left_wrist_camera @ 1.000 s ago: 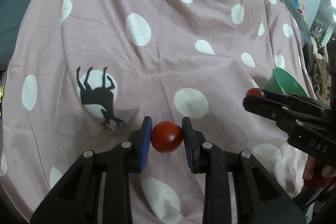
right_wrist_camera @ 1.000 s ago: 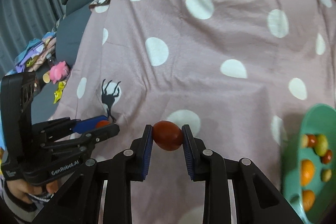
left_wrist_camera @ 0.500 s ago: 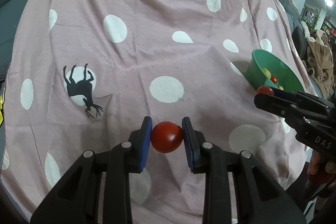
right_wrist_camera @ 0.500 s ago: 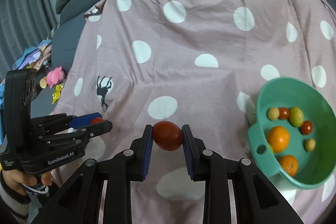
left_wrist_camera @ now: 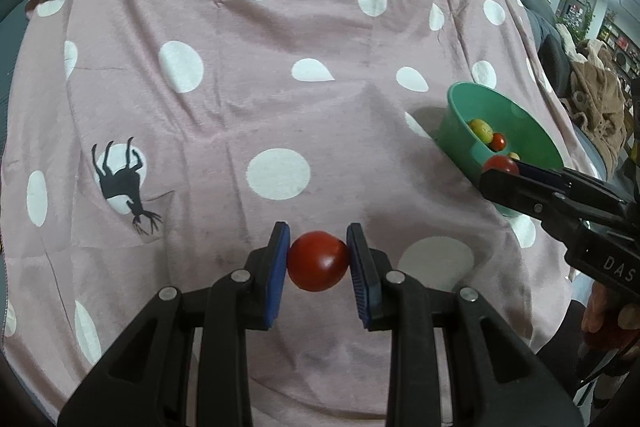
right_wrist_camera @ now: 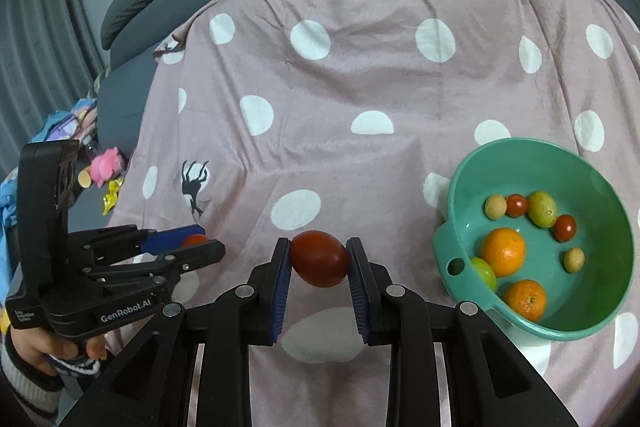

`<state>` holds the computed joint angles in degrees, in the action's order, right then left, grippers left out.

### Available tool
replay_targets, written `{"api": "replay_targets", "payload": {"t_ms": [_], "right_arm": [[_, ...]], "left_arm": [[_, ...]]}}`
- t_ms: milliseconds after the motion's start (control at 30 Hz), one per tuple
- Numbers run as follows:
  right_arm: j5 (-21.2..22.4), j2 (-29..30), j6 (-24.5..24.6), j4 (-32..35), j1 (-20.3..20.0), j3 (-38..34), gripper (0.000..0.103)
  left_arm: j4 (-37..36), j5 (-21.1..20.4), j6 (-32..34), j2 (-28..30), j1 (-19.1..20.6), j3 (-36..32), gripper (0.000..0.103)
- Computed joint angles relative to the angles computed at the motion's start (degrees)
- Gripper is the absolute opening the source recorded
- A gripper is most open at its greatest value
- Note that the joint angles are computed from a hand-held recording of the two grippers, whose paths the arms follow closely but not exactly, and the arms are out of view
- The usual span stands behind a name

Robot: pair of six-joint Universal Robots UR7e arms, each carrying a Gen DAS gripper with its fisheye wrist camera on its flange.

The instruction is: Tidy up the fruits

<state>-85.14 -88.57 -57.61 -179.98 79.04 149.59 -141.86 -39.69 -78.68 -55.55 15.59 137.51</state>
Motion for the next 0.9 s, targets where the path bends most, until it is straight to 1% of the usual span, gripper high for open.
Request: {"api": "replay_targets", "payload": {"t_ms": [400, 500, 900], "right_arm": [[3.3, -2.4, 1.0, 2.1, -3.2, -1.0, 0.03], [4.2, -3.1, 1.2, 2.9, -4.3, -1.5, 0.03], [7.7, -5.8, 2.6, 3.9, -9.1, -3.6, 0.03]], "left_arm": [[-3.3, 0.4, 8.1, 3.8, 2.0, -4.4, 0.029], [-4.8, 0.8, 11.1, 5.2, 2.5, -6.0, 0.029], [-15.1, 1.4, 28.5, 13.3, 5.6, -15.3, 0.029]]}}
